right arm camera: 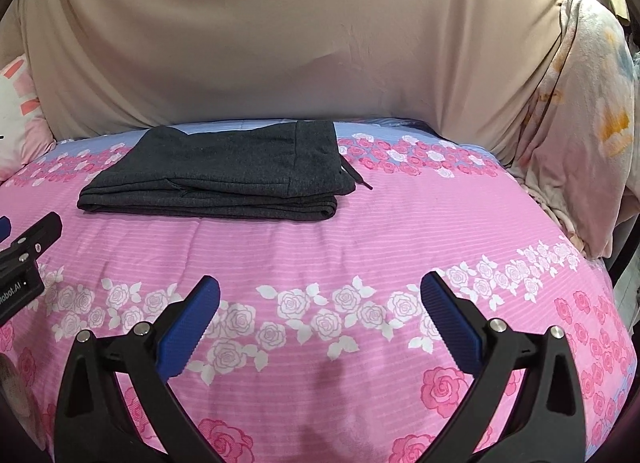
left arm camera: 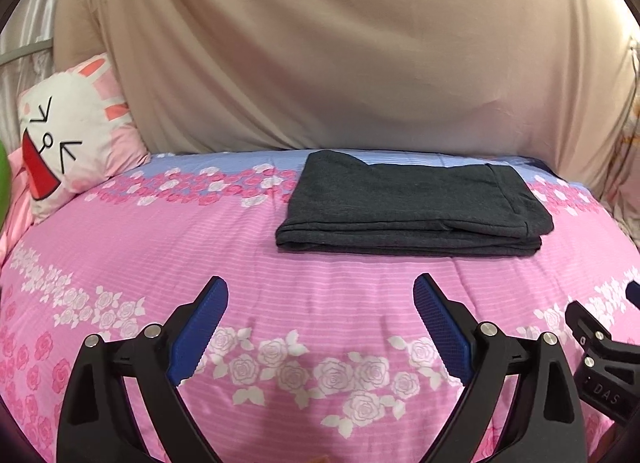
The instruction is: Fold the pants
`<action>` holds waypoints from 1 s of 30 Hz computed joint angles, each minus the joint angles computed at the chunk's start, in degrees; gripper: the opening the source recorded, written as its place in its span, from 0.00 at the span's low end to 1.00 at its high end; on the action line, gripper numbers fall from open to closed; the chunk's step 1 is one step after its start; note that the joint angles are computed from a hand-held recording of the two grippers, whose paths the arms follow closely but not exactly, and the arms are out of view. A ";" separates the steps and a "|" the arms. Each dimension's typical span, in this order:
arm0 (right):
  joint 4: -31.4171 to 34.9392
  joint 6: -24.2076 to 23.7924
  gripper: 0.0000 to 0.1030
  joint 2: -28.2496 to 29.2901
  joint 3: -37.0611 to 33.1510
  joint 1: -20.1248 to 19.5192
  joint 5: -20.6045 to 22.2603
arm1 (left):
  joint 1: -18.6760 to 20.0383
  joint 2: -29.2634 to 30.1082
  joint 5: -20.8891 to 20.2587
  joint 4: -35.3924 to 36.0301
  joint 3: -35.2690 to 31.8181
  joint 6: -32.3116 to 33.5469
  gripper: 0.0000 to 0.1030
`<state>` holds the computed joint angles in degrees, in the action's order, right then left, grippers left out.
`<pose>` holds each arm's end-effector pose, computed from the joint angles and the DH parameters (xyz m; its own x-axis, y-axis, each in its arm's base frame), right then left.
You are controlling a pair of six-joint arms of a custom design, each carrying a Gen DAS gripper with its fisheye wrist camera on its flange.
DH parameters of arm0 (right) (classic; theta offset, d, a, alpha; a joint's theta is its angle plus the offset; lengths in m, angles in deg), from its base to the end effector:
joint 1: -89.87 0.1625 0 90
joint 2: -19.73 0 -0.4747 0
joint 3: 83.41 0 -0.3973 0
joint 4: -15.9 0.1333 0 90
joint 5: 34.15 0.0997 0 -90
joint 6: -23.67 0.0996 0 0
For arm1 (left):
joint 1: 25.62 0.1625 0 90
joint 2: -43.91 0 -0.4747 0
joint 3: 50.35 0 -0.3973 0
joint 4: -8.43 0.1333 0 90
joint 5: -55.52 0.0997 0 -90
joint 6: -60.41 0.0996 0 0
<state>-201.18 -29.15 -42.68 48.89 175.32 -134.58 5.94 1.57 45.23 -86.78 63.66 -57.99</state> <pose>0.0758 -0.5004 0.2409 -0.6194 -0.2915 0.7289 -0.7455 0.5094 -0.4298 -0.3044 -0.4584 0.0066 -0.6205 -0.4808 -0.6195 0.4320 0.4498 -0.7817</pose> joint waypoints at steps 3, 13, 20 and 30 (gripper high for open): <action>-0.02 0.13 0.95 0.00 0.05 0.07 -0.11 | 0.35 0.15 -0.74 -4.66 0.35 4.89 0.89; 0.73 0.27 0.95 -0.13 0.11 0.05 0.03 | 0.84 0.44 -2.49 -4.13 -0.53 4.93 0.89; 0.85 0.27 0.95 -0.13 0.04 0.01 0.11 | 0.84 0.43 -2.52 -10.66 0.86 9.54 0.89; 0.99 0.27 0.95 -0.23 0.00 0.01 0.09 | 0.79 -0.08 -2.39 -14.79 2.30 9.85 0.89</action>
